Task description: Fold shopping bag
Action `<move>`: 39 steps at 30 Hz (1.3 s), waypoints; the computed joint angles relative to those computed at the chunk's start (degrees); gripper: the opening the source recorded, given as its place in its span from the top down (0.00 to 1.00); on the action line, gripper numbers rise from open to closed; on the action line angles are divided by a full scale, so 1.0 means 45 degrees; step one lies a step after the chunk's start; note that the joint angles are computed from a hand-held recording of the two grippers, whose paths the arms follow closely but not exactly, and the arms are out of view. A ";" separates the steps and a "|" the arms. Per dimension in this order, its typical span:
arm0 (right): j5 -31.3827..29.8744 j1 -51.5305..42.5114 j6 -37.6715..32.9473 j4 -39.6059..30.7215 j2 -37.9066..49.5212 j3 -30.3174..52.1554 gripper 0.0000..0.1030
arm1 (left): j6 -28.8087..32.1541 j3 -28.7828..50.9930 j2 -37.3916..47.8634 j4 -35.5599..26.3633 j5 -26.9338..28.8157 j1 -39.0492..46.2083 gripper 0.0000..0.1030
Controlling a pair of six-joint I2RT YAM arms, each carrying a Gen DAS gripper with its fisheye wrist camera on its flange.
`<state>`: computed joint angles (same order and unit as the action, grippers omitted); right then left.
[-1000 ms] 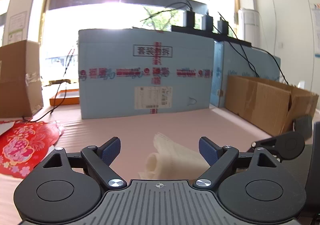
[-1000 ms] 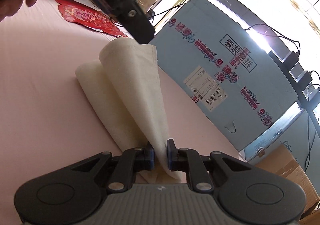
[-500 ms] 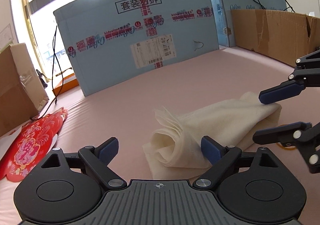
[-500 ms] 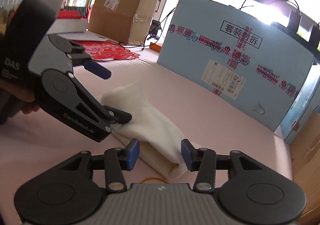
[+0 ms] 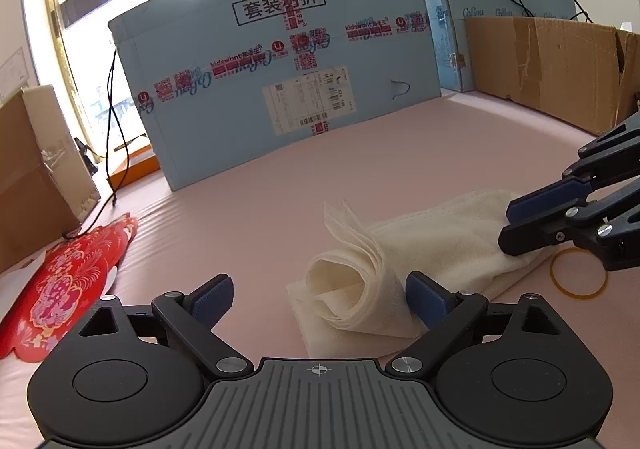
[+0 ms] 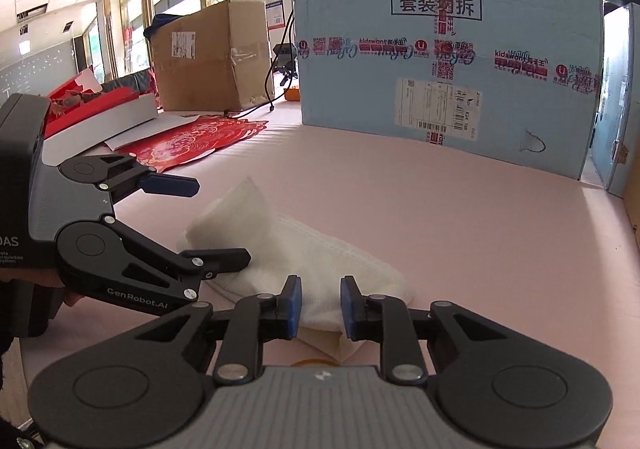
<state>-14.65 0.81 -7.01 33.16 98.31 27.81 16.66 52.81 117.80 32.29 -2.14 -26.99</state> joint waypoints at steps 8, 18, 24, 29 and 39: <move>-0.0126 -0.0045 -0.0086 0.0326 0.0275 -0.0106 0.77 | 0.0902 -0.0597 -0.0653 0.1488 0.0543 -0.0564 0.07; -0.1212 -0.0706 0.0387 0.0220 0.0482 0.0085 0.82 | 0.2536 0.0912 0.0323 -0.0070 0.0070 -0.1042 0.07; -0.3263 -0.1814 0.1504 0.0075 0.0807 0.0437 0.80 | 0.2460 0.1107 0.0697 -0.0021 0.0687 -0.0845 0.07; -0.5201 -0.3169 0.2310 0.0748 -0.0007 -0.0283 0.62 | 0.1766 0.1182 0.0881 0.0004 0.1624 -0.0411 0.06; -0.3797 -0.4643 0.0431 -0.3072 -0.2390 -0.0822 0.60 | 0.1532 0.1257 0.0975 0.0040 0.1999 -0.0260 0.06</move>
